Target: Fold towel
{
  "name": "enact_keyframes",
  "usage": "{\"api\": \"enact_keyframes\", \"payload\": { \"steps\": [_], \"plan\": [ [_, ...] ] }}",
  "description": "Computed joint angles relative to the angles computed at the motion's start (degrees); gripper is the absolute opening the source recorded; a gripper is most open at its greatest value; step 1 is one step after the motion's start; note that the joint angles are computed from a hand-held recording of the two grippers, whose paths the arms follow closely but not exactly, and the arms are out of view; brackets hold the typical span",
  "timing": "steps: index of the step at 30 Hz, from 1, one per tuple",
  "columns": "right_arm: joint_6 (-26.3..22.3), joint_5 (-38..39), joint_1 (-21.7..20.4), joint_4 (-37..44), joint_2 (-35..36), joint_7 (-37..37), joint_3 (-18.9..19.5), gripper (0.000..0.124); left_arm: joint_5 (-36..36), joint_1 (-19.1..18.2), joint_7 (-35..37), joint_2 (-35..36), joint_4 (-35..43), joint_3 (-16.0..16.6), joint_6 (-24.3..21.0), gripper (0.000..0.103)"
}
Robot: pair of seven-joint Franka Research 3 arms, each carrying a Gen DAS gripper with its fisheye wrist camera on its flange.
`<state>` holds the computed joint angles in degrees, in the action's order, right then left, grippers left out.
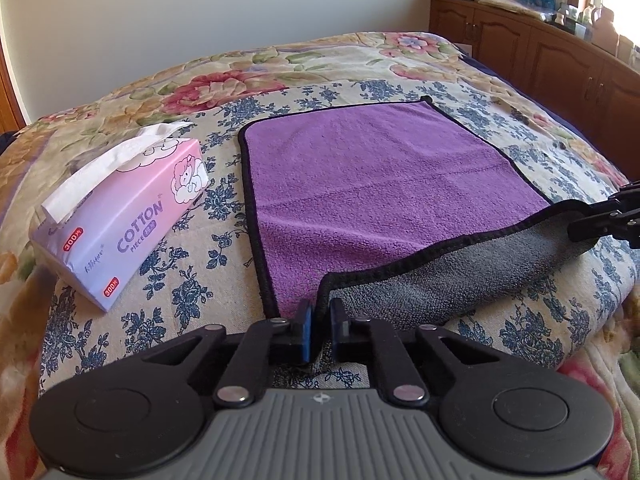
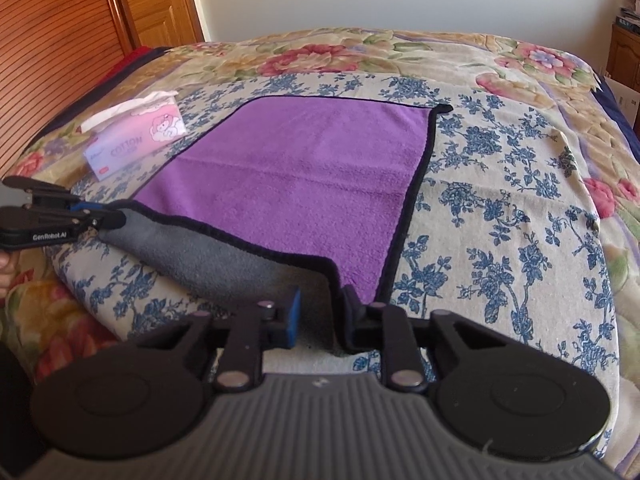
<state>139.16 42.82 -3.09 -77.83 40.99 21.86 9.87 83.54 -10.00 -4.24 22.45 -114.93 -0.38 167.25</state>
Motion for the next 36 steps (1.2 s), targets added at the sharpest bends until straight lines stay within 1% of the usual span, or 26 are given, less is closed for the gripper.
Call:
{"api": "enact_keyframes", "payload": {
  "steps": [3,4,9,11,15,28,36],
  "plan": [
    [0.3,0.1,-0.2,-0.4,-0.3,-0.9,0.2,0.016,0.5,-0.1,-0.4,-0.2,-0.1,0.0,-0.1,0.007],
    [0.5,0.2,-0.1,-0.5,-0.4,-1.3,0.2,0.011,0.6,-0.1,-0.5,-0.2,-0.1,0.0,-0.1,0.007],
    [1.0,1.2,-0.6,-0.9,-0.7,-3.1,0.7,0.009,0.9,-0.1,-0.9,-0.7,-0.4,-0.3,-0.8,0.007],
    [1.6,1.4,-0.5,-1.3,-0.8,-3.8,0.7,0.004,1.4,-0.1,-1.4,-0.9,-0.5,-0.4,-0.7,0.007],
    [2.3,2.0,-0.7,-1.9,-1.2,-5.2,0.8,0.004,3.2,-0.2,-3.0,-1.3,-0.5,-0.5,-1.6,0.006],
    [2.8,4.2,-1.1,-1.4,-1.1,-8.3,1.5,0.004,4.9,0.4,-4.6,-1.3,0.4,-1.5,-2.9,0.006],
    [2.6,4.6,-1.0,0.0,-0.4,-9.7,1.8,0.004,7.2,0.9,-7.0,-1.0,1.0,-1.6,-2.5,0.006]
  ]
}}
